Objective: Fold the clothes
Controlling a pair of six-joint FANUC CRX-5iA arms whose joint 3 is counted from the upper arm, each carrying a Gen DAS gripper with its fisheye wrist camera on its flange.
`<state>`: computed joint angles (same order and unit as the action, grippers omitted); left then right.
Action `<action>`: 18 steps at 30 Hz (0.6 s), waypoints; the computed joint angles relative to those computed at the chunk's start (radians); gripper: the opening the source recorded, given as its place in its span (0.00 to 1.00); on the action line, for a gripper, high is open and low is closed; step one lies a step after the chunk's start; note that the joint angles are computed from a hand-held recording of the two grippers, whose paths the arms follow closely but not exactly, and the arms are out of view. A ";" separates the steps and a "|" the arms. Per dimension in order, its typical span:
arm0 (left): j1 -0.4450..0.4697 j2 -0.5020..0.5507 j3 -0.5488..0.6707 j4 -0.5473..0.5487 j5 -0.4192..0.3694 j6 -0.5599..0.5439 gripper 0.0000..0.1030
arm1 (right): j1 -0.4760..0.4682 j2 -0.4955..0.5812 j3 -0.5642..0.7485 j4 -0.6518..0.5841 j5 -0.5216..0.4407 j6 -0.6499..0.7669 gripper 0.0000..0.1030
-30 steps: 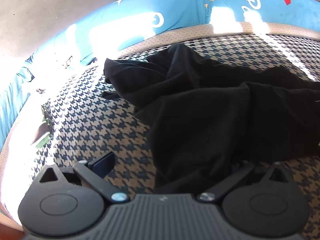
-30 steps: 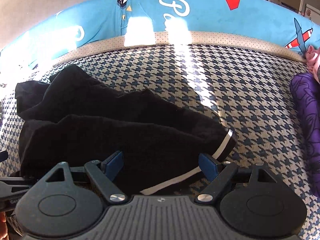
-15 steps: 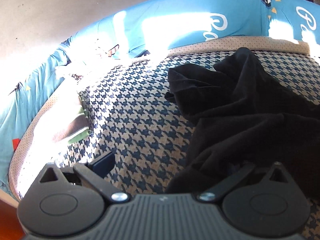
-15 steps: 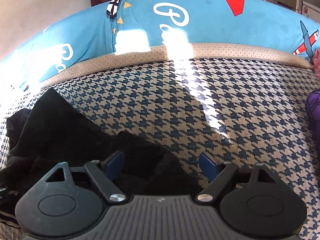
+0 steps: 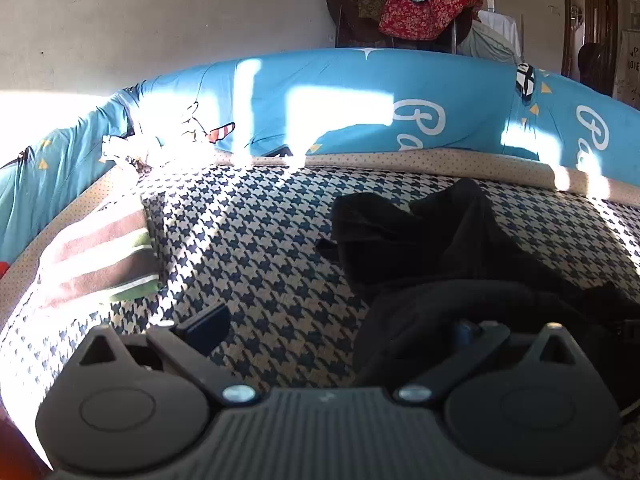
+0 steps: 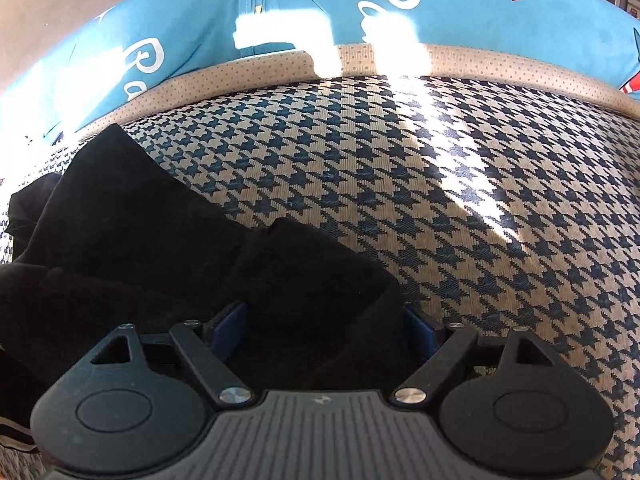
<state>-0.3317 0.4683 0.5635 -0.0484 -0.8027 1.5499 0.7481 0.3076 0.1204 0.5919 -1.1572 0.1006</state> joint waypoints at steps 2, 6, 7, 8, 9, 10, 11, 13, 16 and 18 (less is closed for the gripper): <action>0.009 -0.019 -0.044 0.057 0.054 -0.042 1.00 | 0.003 -0.003 -0.011 0.015 0.009 -0.010 0.76; 0.017 -0.018 -0.047 0.079 0.063 -0.035 1.00 | 0.007 -0.005 -0.021 0.037 0.013 -0.039 0.64; 0.019 -0.014 -0.040 0.081 0.056 -0.025 1.00 | 0.008 -0.006 -0.023 0.042 0.012 -0.045 0.58; 0.023 -0.008 -0.034 0.087 0.049 -0.019 1.00 | 0.009 -0.008 -0.024 0.043 0.014 -0.049 0.52; 0.025 -0.006 -0.029 0.086 0.046 -0.012 1.00 | 0.010 -0.010 -0.025 0.044 0.016 -0.053 0.49; 0.023 -0.003 -0.022 0.071 0.040 -0.001 1.00 | 0.010 -0.013 -0.027 0.041 0.021 -0.056 0.42; 0.019 -0.002 -0.013 0.050 0.034 0.013 1.00 | 0.011 -0.016 -0.028 0.039 0.026 -0.059 0.35; 0.015 -0.004 -0.009 0.018 0.035 0.034 1.00 | 0.014 -0.025 -0.035 0.035 0.040 -0.065 0.25; 0.016 -0.026 -0.032 -0.008 0.080 0.078 1.00 | 0.023 -0.051 -0.061 0.038 0.090 -0.066 0.19; 0.020 -0.046 -0.056 -0.026 0.126 0.119 1.00 | 0.030 -0.072 -0.086 0.045 0.136 -0.069 0.18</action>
